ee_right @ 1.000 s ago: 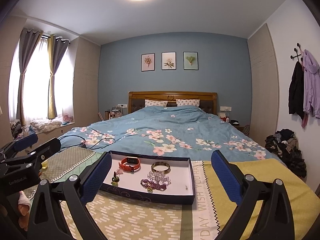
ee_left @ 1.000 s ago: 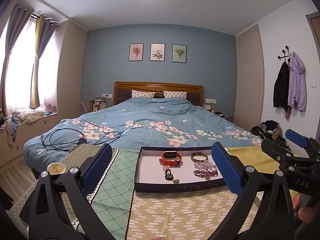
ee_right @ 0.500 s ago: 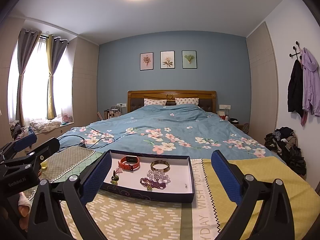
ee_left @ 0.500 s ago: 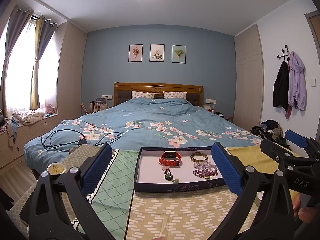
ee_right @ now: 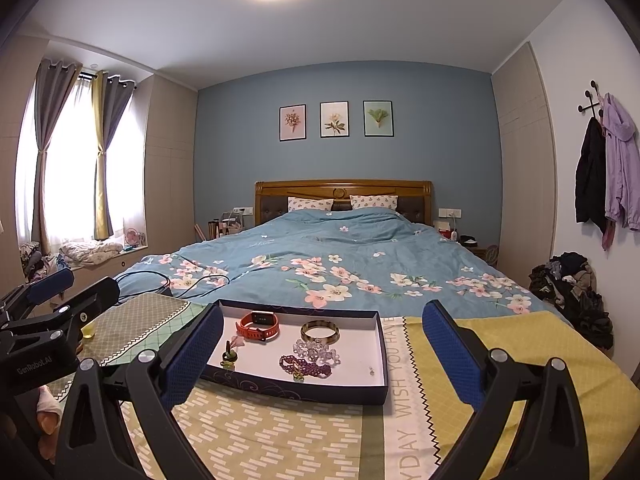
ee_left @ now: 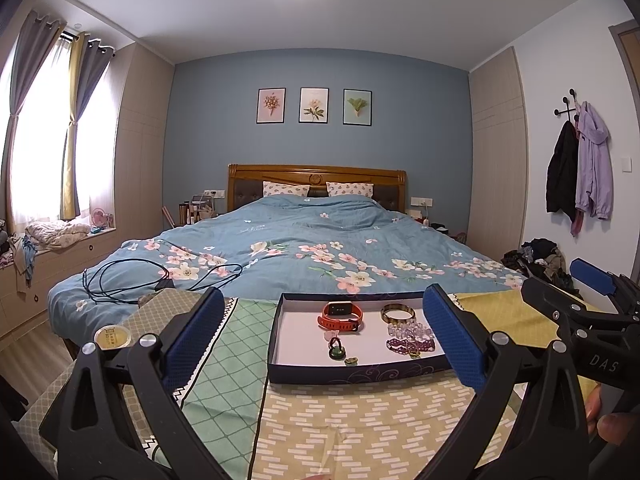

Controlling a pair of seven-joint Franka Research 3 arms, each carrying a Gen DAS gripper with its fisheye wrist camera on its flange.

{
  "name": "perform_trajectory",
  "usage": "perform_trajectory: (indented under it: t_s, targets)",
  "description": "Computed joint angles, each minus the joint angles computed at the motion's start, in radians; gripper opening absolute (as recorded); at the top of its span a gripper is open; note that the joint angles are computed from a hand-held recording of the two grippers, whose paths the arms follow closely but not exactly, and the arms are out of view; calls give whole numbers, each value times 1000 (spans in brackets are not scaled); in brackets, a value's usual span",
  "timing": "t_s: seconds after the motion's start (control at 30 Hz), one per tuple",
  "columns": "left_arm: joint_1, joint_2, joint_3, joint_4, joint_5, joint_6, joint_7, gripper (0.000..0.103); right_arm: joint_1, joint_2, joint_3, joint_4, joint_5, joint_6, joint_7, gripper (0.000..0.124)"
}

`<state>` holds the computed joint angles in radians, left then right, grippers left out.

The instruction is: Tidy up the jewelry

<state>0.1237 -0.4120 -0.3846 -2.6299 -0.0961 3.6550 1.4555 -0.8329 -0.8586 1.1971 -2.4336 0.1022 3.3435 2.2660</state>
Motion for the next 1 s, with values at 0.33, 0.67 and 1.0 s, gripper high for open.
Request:
perform_trajectory:
  t_s: [0.33, 0.67, 1.0]
  targets:
    - [-2, 0, 1, 0, -1, 0, 1, 98, 0, 0, 0, -1, -1, 2, 1, 96]
    - [-3, 0, 3, 0, 0, -1, 1, 98, -2, 3, 6, 1, 0, 4, 3, 96]
    - [-2, -1, 1, 0, -1, -1, 1, 98, -1, 4, 6, 0, 0, 5, 4, 96]
